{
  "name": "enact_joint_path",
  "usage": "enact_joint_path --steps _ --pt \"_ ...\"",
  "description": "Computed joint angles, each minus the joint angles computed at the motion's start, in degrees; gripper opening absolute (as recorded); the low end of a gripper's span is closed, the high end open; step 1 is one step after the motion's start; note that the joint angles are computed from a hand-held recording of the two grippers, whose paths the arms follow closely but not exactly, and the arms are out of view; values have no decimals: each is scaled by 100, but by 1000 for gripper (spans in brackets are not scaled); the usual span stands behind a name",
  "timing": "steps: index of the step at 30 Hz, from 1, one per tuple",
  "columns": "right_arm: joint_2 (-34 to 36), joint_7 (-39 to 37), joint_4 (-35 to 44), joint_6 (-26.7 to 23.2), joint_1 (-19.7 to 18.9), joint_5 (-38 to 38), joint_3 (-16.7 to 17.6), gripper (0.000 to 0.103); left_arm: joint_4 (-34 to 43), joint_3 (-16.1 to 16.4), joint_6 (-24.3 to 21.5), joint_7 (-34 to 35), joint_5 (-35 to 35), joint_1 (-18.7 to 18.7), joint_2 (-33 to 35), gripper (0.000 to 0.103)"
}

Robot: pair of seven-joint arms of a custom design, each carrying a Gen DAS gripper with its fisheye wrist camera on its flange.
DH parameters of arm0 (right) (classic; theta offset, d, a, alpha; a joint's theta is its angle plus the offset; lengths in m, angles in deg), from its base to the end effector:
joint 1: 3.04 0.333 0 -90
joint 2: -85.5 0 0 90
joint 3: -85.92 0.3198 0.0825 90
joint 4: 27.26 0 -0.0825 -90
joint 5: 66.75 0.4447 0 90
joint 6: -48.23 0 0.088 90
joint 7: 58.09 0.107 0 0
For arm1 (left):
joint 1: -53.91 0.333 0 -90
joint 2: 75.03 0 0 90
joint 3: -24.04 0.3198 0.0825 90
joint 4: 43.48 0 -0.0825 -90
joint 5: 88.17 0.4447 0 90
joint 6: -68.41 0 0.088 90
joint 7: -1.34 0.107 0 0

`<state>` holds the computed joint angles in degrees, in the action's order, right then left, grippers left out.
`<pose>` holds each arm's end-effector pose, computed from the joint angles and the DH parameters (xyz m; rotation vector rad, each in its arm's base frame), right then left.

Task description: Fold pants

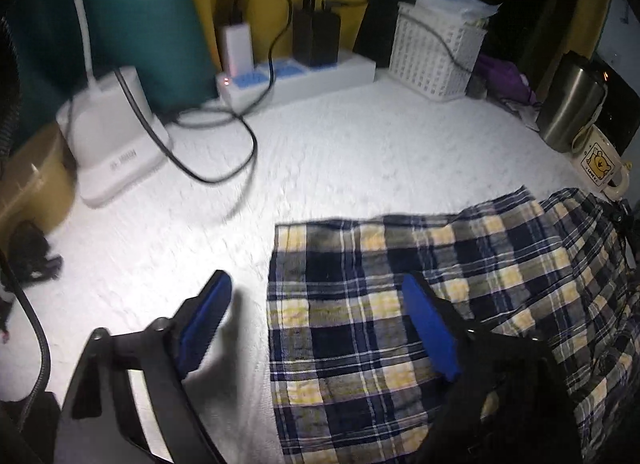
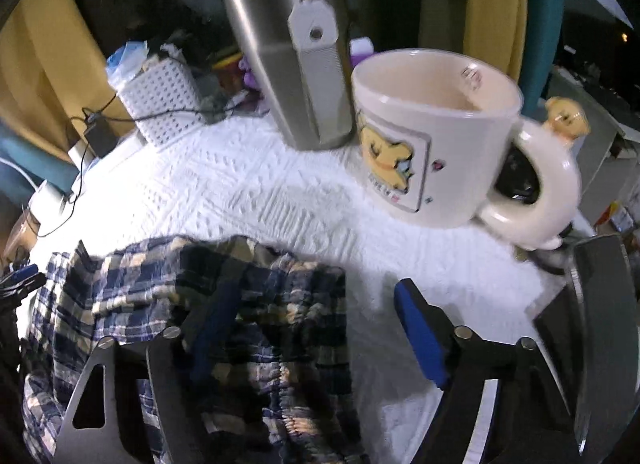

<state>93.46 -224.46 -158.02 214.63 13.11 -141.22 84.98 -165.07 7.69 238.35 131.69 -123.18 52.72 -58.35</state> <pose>0.5404 0.2072 0.2754 -1.4890 2.0796 -0.6077 0.6331 -0.1550 0.2899 -1.5364 2.3207 -0.8226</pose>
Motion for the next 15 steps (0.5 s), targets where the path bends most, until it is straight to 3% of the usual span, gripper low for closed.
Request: enact_joint_path --steps 1,4,5,6,7,12,15 --pt "9 38 13 -49 18 -88 -5 75 24 61 -64 -88 84 -45 30 81" --pt "58 -189 69 -82 32 18 29 55 -38 96 134 -115 244 -124 32 78" --pt "69 -223 78 -67 44 19 31 42 -76 117 193 -162 316 -156 16 72" --pt "66 -280 83 -116 63 47 39 37 -116 191 277 -278 445 -236 2 64" --pt "82 -355 110 -169 80 98 51 35 -148 210 322 -344 530 -264 -15 61" --pt "19 -517 193 -754 264 37 121 28 -211 17 360 -209 494 -88 -82 6" --pt "-172 -243 144 -1272 356 -230 195 28 -190 -67 372 -113 394 11 -102 2"
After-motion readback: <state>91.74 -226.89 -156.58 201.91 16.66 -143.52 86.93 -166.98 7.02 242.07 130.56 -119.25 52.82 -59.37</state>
